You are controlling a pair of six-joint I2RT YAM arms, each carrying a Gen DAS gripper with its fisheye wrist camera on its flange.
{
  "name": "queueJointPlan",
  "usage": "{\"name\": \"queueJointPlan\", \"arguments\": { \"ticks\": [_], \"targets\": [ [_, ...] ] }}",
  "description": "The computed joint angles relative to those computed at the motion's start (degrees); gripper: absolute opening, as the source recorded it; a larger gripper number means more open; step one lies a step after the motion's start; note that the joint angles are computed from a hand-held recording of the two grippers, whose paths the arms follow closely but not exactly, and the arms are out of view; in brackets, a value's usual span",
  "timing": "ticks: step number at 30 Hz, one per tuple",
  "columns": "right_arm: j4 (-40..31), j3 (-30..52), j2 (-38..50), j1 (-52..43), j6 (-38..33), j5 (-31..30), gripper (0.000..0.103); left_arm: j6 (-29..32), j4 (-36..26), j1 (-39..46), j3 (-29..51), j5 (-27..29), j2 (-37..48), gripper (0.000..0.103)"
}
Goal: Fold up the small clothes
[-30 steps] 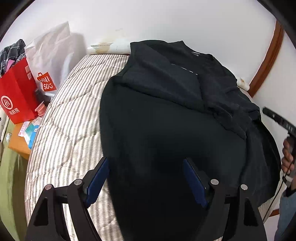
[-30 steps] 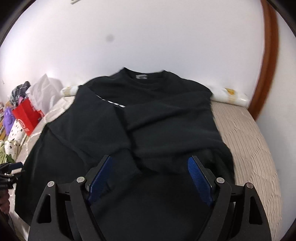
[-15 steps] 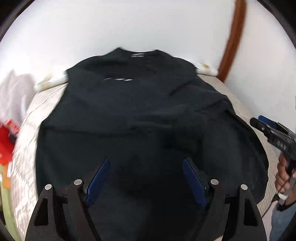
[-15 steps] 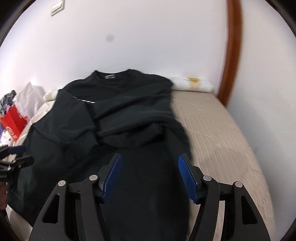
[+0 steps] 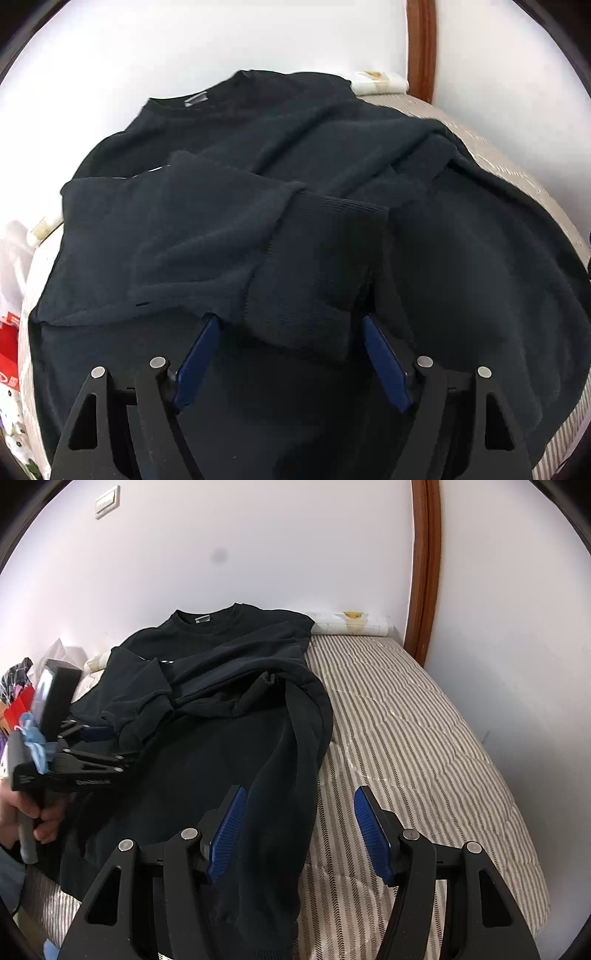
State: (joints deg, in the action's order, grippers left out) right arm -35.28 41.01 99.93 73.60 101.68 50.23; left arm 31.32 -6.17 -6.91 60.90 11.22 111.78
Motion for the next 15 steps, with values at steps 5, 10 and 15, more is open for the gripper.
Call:
{"name": "queueJointPlan", "arguments": {
  "ticks": [5,10,15],
  "targets": [
    [2.6,-0.6,0.0,-0.2,-0.5,0.7,0.06,-2.7,1.8,-2.8,-0.1,-3.0,0.6,0.078],
    [4.8,0.1,0.8,-1.8,-2.4,-0.5,0.06,-6.4,1.5,-3.2,2.0,-4.3,1.6,0.037],
    [1.6,3.4,0.4,-3.0,-5.2,0.1,0.06,-6.3,-6.9,4.0,7.0,6.1,-1.9,0.02]
  ]
}}
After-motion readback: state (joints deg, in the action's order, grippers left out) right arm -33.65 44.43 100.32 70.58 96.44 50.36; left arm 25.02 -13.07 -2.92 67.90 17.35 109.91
